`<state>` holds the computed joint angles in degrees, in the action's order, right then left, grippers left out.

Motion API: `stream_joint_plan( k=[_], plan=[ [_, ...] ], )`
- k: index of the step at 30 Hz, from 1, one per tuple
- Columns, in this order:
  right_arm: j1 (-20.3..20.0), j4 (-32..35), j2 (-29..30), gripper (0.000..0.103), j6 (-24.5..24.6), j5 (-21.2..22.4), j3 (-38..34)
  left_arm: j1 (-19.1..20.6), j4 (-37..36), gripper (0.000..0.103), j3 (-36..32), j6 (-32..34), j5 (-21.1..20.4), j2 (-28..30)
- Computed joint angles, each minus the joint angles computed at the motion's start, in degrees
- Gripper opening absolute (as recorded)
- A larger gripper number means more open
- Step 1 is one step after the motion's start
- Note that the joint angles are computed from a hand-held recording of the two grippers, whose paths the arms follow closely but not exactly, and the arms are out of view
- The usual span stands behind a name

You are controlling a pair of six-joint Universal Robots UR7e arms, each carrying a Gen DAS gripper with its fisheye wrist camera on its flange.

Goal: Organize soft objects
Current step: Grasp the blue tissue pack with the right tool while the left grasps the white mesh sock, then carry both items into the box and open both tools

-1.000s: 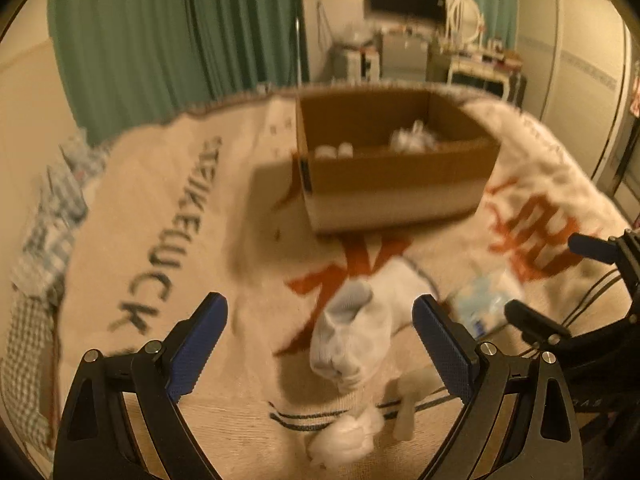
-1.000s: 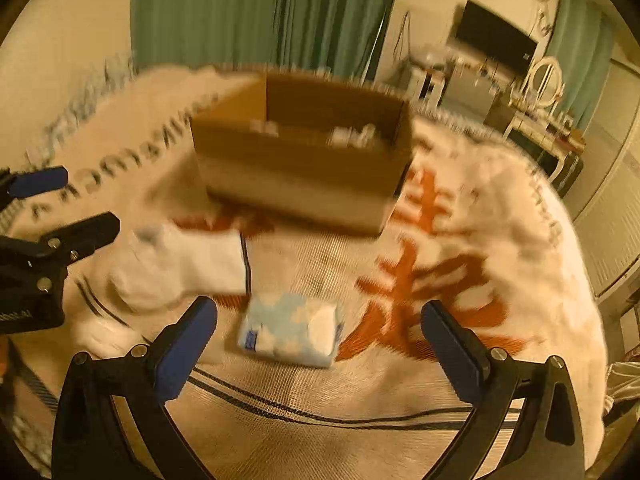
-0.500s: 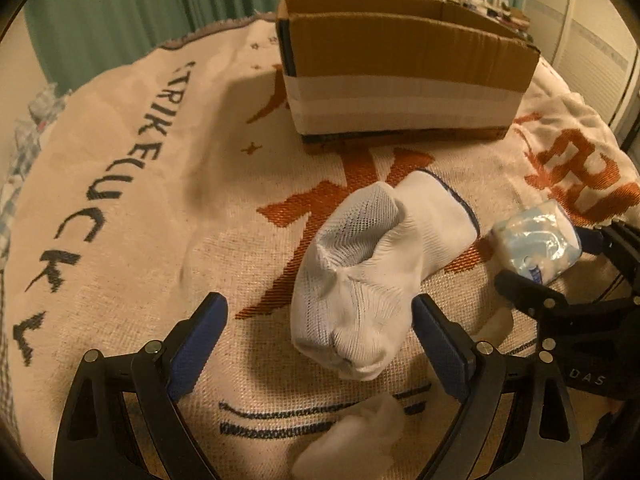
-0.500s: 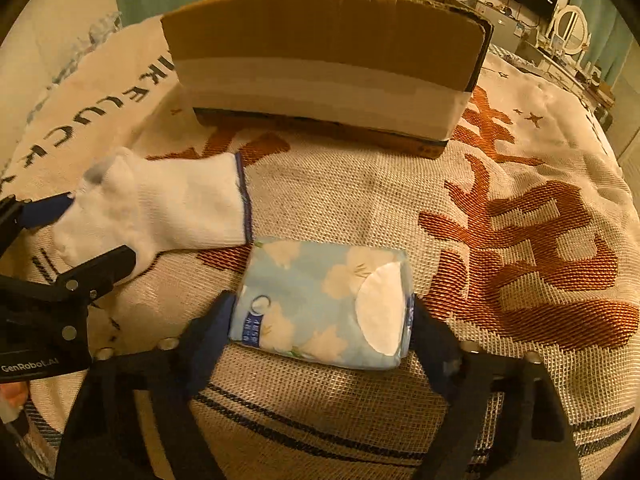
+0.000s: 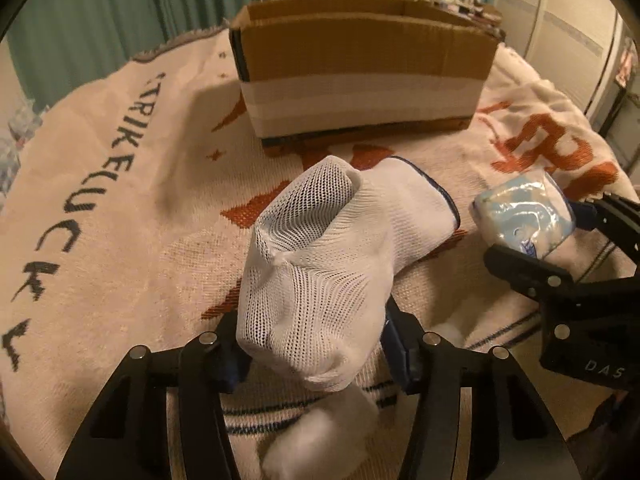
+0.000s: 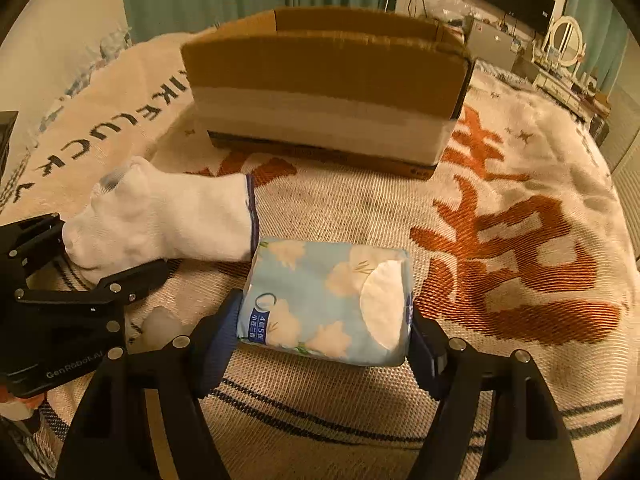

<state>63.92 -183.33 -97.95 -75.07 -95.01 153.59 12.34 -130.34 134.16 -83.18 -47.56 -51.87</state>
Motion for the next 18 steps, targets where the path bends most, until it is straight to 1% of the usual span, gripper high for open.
stream_joint_plan(
  k=[4,6,7,8,12,14,18],
  plan=[
    [-1.6,4.7,-6.8,0.073,-0.9,3.1,1.0,-3.5,3.9,0.053,-0.4,-3.2,0.2,-1.3],
    [-2.8,8.8,-11.1,0.073,-1.1,5.2,1.2,-4.3,5.9,0.053,-0.8,-4.0,0.8,-2.4],
    [-3.2,10.9,-13.2,0.073,-1.1,6.0,1.2,-5.4,7.4,0.053,-1.0,-5.0,1.0,-2.9],
    [-3.8,13.2,-15.5,0.073,-1.3,7.1,1.1,-5.4,8.0,0.053,-1.0,-5.0,1.4,-3.5],
    [-5.6,21.5,-23.5,0.073,-1.6,10.9,0.8,-8.2,13.7,0.053,-2.2,-7.9,2.2,-5.6],
    [-6.1,26.5,-27.7,0.073,-1.7,12.9,0.1,-9.6,17.1,0.053,-3.2,-9.1,3.0,-6.4],
    [-5.6,31.2,-33.4,0.073,-1.9,15.8,-0.8,-11.5,22.8,0.053,-5.5,-11.2,4.9,-7.3]
  ],
)
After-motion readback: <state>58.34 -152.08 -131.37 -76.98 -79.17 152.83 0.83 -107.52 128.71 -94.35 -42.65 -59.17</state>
